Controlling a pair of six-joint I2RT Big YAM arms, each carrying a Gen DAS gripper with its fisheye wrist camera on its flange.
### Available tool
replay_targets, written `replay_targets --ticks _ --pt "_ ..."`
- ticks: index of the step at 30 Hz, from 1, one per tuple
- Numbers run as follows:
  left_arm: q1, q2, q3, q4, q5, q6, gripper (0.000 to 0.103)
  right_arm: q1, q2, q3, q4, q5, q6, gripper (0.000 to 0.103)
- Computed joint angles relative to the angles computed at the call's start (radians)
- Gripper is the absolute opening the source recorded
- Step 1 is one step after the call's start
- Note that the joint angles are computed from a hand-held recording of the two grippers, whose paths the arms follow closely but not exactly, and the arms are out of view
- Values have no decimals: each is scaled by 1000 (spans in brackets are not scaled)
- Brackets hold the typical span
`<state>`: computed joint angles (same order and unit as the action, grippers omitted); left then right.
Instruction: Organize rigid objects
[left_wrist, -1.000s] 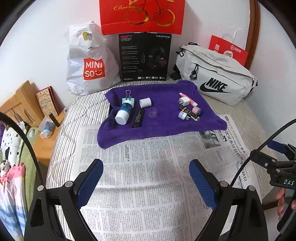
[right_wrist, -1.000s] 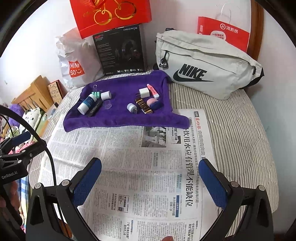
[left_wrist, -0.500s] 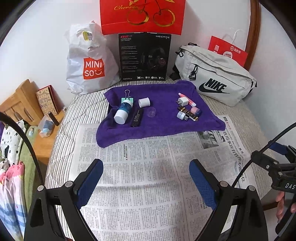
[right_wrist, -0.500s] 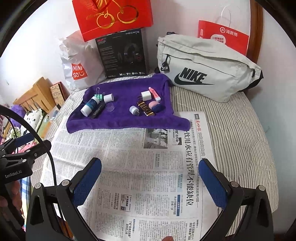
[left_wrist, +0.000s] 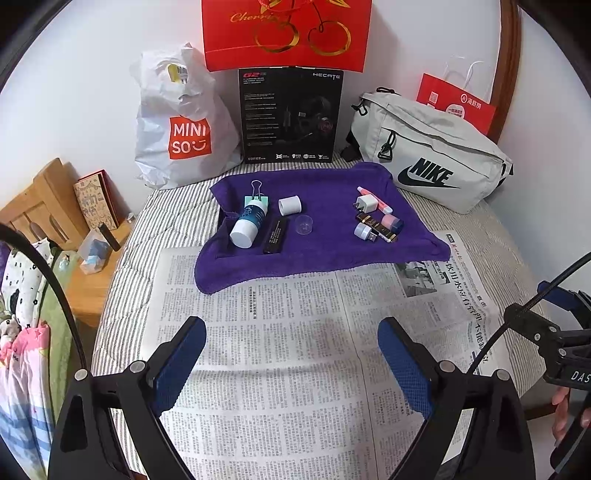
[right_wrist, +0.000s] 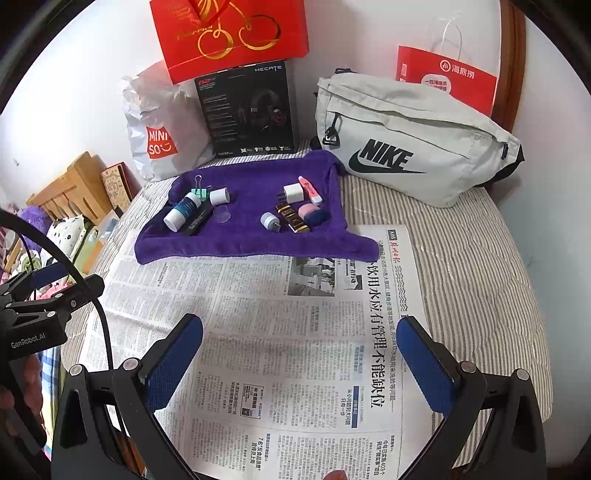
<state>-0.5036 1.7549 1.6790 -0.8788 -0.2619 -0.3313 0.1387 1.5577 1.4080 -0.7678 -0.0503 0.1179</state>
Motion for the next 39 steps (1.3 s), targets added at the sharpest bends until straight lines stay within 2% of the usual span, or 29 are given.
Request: replay_targets --ticks 39 --pt "-2 -28 -27 -9 -22 -1 94 17 -30 -29 7 11 -7 103"
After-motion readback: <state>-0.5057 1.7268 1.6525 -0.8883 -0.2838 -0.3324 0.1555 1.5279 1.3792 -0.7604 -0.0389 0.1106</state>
